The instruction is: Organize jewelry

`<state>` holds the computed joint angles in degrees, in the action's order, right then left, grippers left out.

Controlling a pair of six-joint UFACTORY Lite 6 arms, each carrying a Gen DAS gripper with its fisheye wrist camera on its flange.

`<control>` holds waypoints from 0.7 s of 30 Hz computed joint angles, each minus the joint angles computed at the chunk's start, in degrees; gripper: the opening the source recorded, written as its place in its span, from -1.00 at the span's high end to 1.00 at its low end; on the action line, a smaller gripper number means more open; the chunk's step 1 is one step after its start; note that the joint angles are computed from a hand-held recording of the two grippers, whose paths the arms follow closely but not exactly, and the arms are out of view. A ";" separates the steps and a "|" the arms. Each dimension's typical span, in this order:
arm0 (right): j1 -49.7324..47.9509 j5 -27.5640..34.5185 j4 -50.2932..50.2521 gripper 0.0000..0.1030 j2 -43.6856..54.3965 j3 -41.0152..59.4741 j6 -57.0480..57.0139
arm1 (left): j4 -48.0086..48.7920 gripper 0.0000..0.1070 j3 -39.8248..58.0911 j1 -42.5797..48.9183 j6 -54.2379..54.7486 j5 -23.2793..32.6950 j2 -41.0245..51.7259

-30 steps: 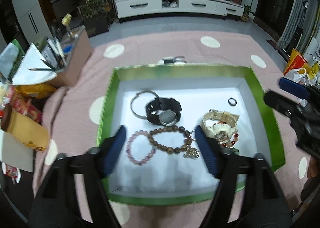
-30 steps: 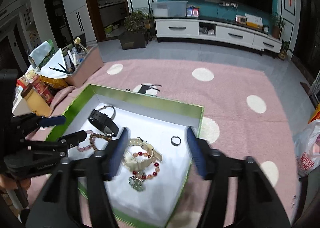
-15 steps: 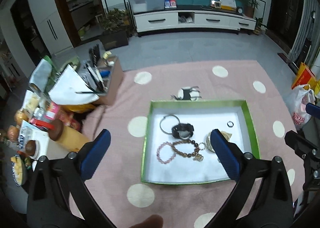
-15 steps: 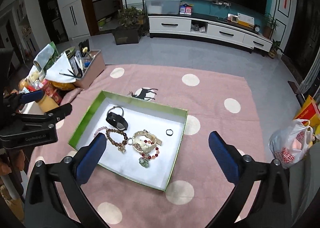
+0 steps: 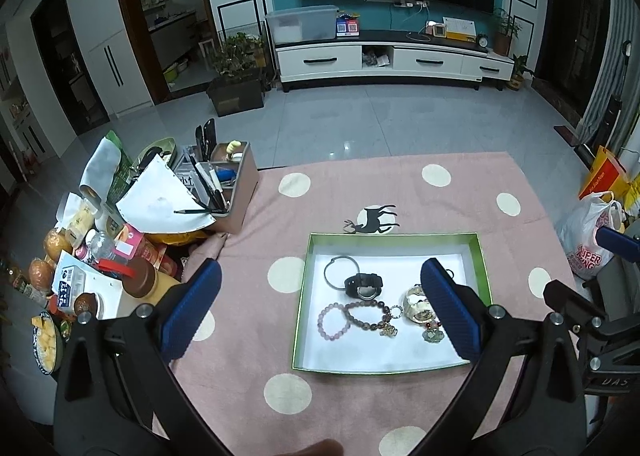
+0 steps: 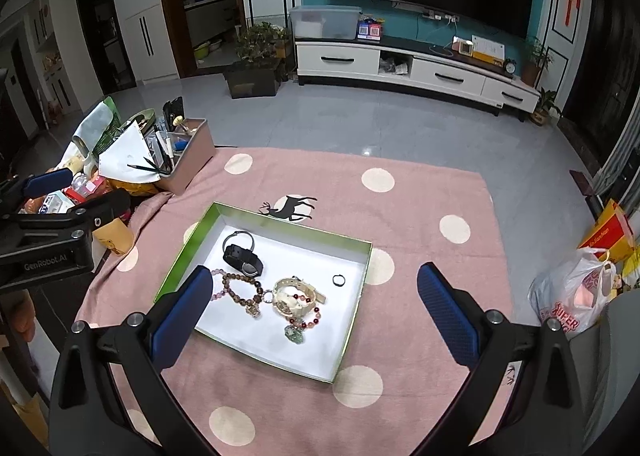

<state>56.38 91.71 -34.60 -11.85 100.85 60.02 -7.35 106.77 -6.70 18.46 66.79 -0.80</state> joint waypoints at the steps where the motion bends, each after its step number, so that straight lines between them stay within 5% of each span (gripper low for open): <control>1: -0.34 -0.28 0.27 -0.97 0.08 -0.12 -0.10 | 0.23 -0.88 0.06 -0.13 -0.18 0.07 0.12; 21: -3.70 -3.53 2.49 -0.97 -1.01 -3.72 -1.20 | 3.22 -0.88 -4.32 -2.28 -2.07 -3.62 0.34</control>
